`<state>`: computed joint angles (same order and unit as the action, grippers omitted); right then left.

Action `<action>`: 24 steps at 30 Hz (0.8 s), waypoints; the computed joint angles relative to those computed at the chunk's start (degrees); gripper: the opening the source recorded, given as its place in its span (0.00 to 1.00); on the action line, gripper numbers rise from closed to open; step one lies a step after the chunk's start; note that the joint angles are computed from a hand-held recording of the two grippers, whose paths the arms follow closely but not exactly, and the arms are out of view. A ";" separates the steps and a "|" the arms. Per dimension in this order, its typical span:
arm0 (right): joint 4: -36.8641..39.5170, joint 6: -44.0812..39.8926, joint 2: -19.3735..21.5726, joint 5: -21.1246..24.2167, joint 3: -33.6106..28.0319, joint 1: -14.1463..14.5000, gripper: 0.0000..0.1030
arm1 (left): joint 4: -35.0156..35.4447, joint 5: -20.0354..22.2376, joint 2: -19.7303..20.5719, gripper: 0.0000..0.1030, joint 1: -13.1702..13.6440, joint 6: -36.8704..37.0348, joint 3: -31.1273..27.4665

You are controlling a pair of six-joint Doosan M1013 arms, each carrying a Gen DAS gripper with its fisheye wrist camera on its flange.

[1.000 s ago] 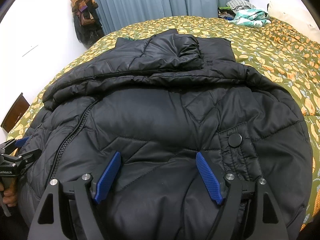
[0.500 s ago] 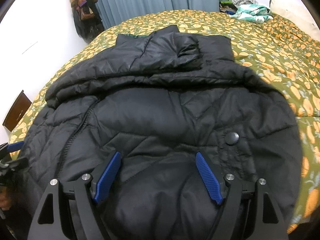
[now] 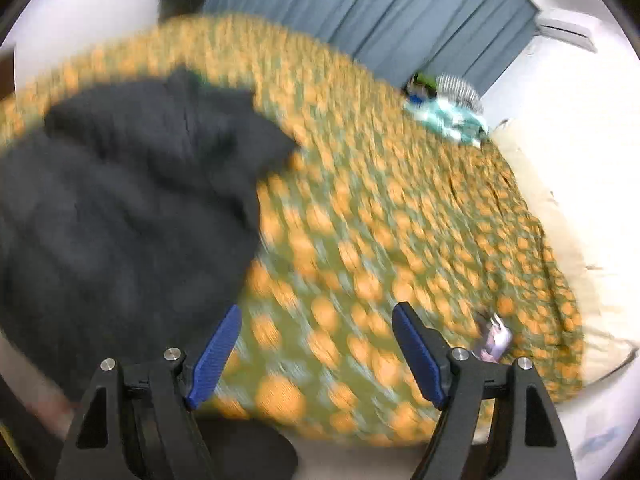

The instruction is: Fold large clothes

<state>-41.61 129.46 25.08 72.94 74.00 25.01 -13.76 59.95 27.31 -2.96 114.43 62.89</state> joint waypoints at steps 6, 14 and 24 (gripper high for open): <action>29.87 6.75 -5.37 -20.73 9.84 -5.52 0.77 | -4.05 9.41 2.12 0.99 -2.70 -0.42 2.75; 44.43 -3.71 2.57 -16.64 5.88 -5.32 0.77 | 4.01 11.84 3.46 0.99 -6.12 -3.19 3.67; 50.66 -10.35 3.41 -14.05 4.76 -8.12 0.34 | 4.28 17.00 2.96 0.84 -5.79 -3.39 4.74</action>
